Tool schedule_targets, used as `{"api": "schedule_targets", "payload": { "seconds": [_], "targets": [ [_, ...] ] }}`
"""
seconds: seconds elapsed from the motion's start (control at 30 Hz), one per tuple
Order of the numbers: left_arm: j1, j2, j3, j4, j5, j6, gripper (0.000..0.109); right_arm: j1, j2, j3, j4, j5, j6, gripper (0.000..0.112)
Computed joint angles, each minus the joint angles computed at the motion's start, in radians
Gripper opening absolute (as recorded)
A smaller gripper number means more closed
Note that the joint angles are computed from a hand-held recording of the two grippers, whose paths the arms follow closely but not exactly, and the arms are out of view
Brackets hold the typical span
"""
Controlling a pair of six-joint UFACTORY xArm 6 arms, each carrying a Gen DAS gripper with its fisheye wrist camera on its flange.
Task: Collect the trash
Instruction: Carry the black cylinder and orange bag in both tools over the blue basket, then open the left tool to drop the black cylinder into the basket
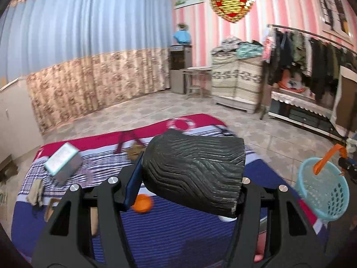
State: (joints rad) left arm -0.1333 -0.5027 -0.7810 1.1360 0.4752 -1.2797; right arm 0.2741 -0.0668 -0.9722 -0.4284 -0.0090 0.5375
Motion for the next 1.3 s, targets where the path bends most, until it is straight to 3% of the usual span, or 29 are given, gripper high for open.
{"api": "schedule_targets", "payload": {
  "seconds": [0.2, 0.37, 0.57, 0.7, 0.97, 1.3],
  "targets": [
    [-0.153, 0.143, -0.126, 0.063, 0.037, -0.069, 0.058, -0.064, -0.006, 0.037, 0.031, -0.002, -0.032, 0.025],
    [-0.256, 0.267, -0.239, 0.085, 0.051, -0.1, 0.058, -0.107, -0.004, 0.035, -0.055, -0.001, 0.041, 0.025],
    [-0.352, 0.417, -0.377, 0.103, 0.061, -0.114, 0.058, -0.138, -0.013, 0.069, 0.074, -0.021, -0.052, 0.025],
    [-0.387, 0.486, -0.421, 0.089, 0.049, -0.113, 0.058, -0.176, -0.015, 0.083, 0.071, -0.027, -0.039, 0.025],
    [-0.414, 0.647, -0.531, 0.06, 0.041, -0.062, 0.058, -0.178, 0.01, 0.09, 0.336, -0.033, -0.243, 0.025],
    [-0.404, 0.829, -0.697, -0.069, 0.029, 0.082, 0.061, -0.164, 0.057, 0.065, 0.491, -0.018, -0.363, 0.025]
  ]
}}
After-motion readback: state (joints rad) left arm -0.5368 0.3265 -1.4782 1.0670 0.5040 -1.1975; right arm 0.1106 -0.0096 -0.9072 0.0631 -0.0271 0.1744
